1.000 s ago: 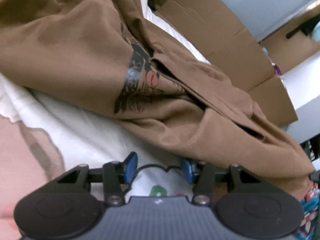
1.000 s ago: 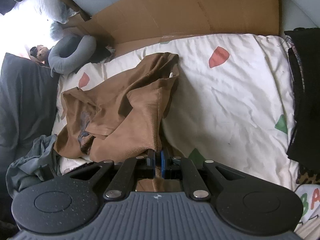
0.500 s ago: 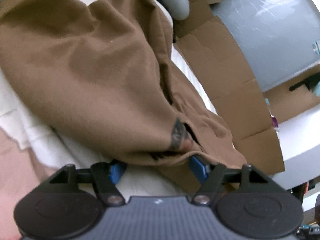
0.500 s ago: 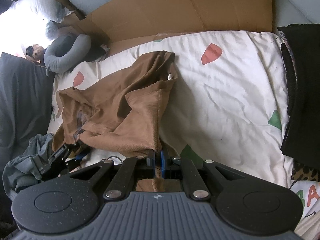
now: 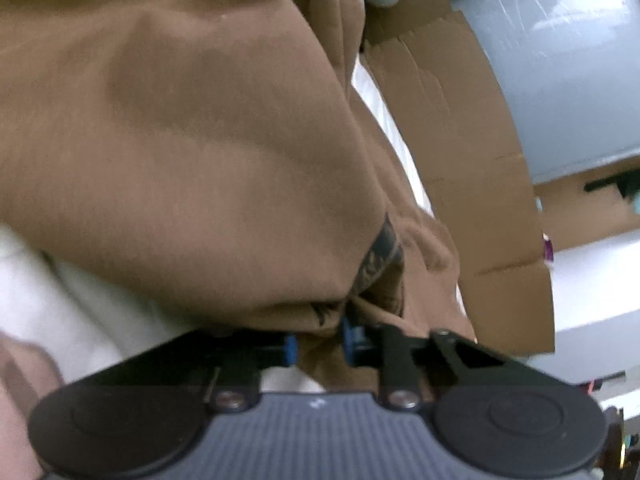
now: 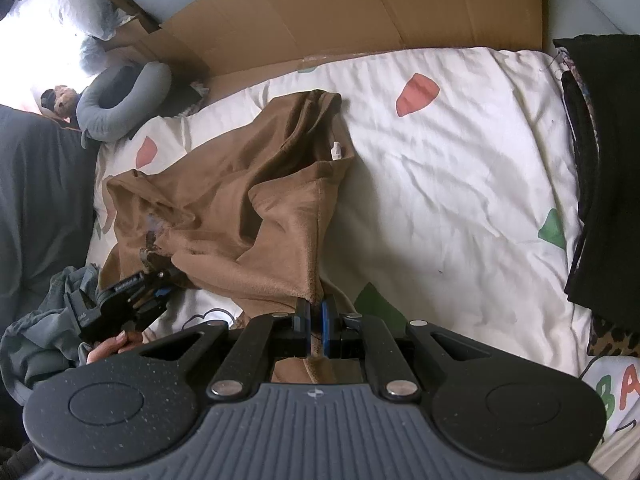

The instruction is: Fold clothes

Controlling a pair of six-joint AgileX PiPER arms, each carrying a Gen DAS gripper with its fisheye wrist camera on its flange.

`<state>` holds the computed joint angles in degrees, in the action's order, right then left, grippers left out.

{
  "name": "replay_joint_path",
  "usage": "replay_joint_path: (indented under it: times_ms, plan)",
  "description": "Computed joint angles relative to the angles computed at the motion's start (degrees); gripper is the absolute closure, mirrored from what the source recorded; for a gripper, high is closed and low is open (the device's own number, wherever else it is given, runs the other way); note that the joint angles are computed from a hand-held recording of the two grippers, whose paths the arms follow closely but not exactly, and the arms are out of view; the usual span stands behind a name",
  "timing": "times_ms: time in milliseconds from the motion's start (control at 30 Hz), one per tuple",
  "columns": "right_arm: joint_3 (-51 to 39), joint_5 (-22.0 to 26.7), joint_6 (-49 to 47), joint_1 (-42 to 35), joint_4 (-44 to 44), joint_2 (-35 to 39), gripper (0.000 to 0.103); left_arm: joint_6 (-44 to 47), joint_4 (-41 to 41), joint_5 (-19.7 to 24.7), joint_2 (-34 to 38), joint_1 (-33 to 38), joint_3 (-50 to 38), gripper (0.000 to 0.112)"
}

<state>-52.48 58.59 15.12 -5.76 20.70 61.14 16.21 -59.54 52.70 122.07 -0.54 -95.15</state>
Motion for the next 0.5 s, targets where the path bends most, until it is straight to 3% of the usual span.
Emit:
replay_joint_path:
  times_ms: [433,500]
  plan:
    - [0.8,0.1,-2.4,-1.9,1.6,-1.1,0.1,3.0,5.8,7.6,-14.4,7.0,8.3,0.105]
    - [0.4,0.3,-2.3,-1.6,1.8,-1.2,0.1,1.4,6.7,6.0,-17.9,5.2,11.2,0.105]
